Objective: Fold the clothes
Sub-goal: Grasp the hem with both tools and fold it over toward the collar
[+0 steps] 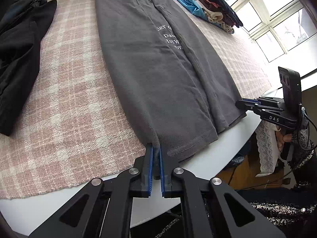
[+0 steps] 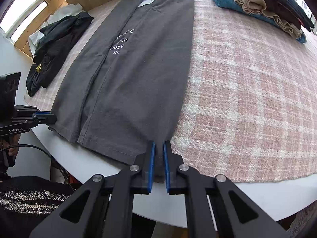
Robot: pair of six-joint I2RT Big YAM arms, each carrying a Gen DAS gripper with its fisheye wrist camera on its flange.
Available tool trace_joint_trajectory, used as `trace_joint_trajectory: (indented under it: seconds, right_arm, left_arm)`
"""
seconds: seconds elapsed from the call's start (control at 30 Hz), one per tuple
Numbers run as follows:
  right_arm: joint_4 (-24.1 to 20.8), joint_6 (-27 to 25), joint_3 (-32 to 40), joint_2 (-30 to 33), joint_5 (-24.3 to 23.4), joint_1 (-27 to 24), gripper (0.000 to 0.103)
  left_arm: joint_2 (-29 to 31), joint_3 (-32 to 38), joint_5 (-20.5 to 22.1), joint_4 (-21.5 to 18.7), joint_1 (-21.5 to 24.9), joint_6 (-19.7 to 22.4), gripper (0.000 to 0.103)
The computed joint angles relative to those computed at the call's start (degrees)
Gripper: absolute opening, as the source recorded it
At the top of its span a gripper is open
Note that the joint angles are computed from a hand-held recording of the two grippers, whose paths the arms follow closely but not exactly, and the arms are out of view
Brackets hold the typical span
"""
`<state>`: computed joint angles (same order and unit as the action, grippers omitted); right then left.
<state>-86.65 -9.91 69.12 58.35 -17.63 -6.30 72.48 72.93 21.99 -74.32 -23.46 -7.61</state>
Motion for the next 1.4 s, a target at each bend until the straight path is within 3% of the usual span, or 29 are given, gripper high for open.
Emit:
trace_joint_trajectory:
  seconds: [0.1, 0.43, 0.5, 0.6, 0.7, 0.87, 0.97, 1.03, 1.13, 1.23, 1.27, 1.37, 1.4]
  right_arm:
    - [-1.50, -1.17, 1.31, 1.17, -2.37, -2.39, 0.006]
    - [-3.99, -0.54, 6.11, 4.87, -16.27, -8.79, 0.005]
    - [-1.29, 1.59, 7.27, 5.98, -17.77, -7.98, 0.005]
    - [2.46, 6.73, 10.71, 7.85, -19.79, -5.20, 0.005]
    - [10.53, 14.72, 14.09, 12.55, -20.35, -0.45, 0.005]
    - [13.68, 17.87, 24.43, 23.04, -20.88, 0.17, 0.005]
    - [12.01, 18.46, 30.78, 30.53, -21.36, -0.86, 0.005]
    - [9.76, 17.38, 35.29, 36.07, -18.30, -0.06, 0.005]
    - [2.78, 16.31, 43.64, 44.82, -12.45, 1.57, 0.007]
    - [-4.33, 19.35, 49.97, 50.36, -11.79, 1.17, 0.009]
    - [-5.77, 20.15, 51.34, 51.53, -12.03, 0.93, 0.011]
    - [-3.36, 19.24, 49.18, 48.96, -12.61, 0.03, 0.016]
    - [-2.33, 17.14, 47.97, 47.42, -12.42, 0.01, 0.016]
  left_arm:
    - [-0.08, -0.10, 0.41, 0.37, 0.00, -0.16, 0.004]
    - [-0.02, 2.44, 8.43, 2.20, 2.54, -2.94, 0.004]
    - [1.10, 3.89, 9.99, 4.26, 2.18, -5.34, 0.004]
    - [3.60, 8.44, 12.59, 4.16, 4.44, -4.87, 0.004]
    - [6.60, 13.06, 13.51, 4.90, 6.07, -4.12, 0.004]
    - [14.35, 23.06, 13.65, 6.37, 8.60, -2.84, 0.004]
    - [20.80, 29.71, 12.39, 5.77, 10.29, -1.23, 0.004]
    - [25.27, 33.29, 12.14, 5.16, 11.42, -1.31, 0.004]
    - [32.72, 39.55, 9.80, 1.13, 12.31, -0.46, 0.005]
    - [37.60, 43.62, 8.00, -2.17, 13.03, -2.01, 0.006]
    - [38.29, 44.33, 9.22, -2.45, 13.51, -2.76, 0.010]
    - [37.31, 44.45, 10.67, -1.92, 14.48, -1.75, 0.029]
    - [36.67, 44.44, 11.48, -2.68, 14.60, 1.25, 0.029]
